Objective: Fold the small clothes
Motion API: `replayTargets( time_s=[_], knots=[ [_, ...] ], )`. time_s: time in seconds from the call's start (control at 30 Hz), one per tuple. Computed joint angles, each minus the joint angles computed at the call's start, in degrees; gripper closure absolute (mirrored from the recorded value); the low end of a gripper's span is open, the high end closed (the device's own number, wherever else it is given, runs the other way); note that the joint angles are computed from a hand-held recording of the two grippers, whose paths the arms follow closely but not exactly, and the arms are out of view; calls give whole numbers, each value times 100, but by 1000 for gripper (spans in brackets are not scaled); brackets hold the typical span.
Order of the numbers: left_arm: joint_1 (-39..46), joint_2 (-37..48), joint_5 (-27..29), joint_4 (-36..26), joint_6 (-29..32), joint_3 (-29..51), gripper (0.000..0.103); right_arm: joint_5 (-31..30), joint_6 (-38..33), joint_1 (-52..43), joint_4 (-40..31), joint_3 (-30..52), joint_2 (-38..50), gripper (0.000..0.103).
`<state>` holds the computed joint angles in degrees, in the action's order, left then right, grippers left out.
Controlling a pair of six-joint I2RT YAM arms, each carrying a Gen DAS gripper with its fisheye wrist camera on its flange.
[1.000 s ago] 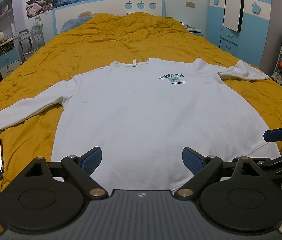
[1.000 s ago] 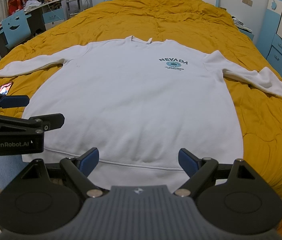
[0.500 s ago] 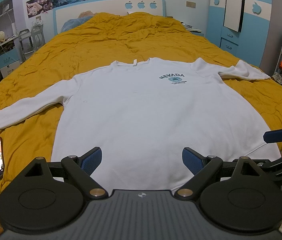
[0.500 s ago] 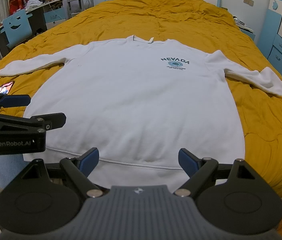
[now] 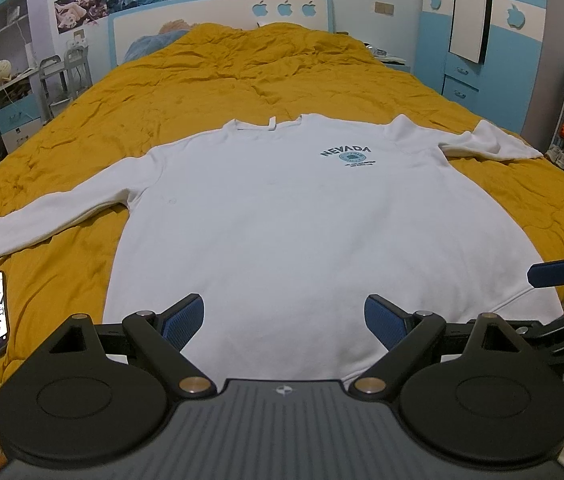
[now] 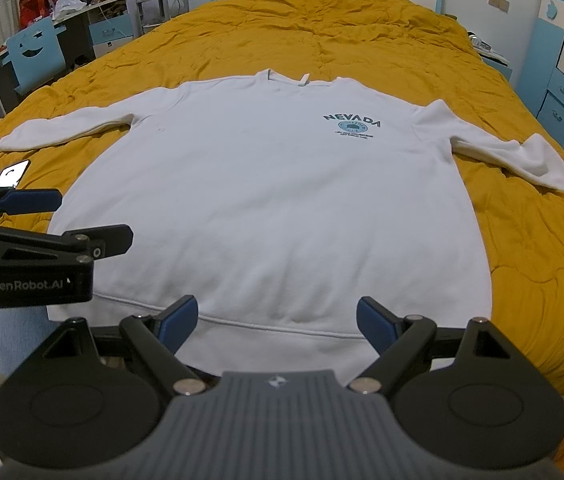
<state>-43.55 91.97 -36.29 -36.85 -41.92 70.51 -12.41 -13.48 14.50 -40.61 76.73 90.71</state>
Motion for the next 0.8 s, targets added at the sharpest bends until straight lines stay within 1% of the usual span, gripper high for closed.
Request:
replayTargets(
  time_s=[0.8],
  knots=[
    [65, -39, 81, 26, 5, -47, 0, 15, 59, 47, 7, -62, 19, 21]
  ],
)
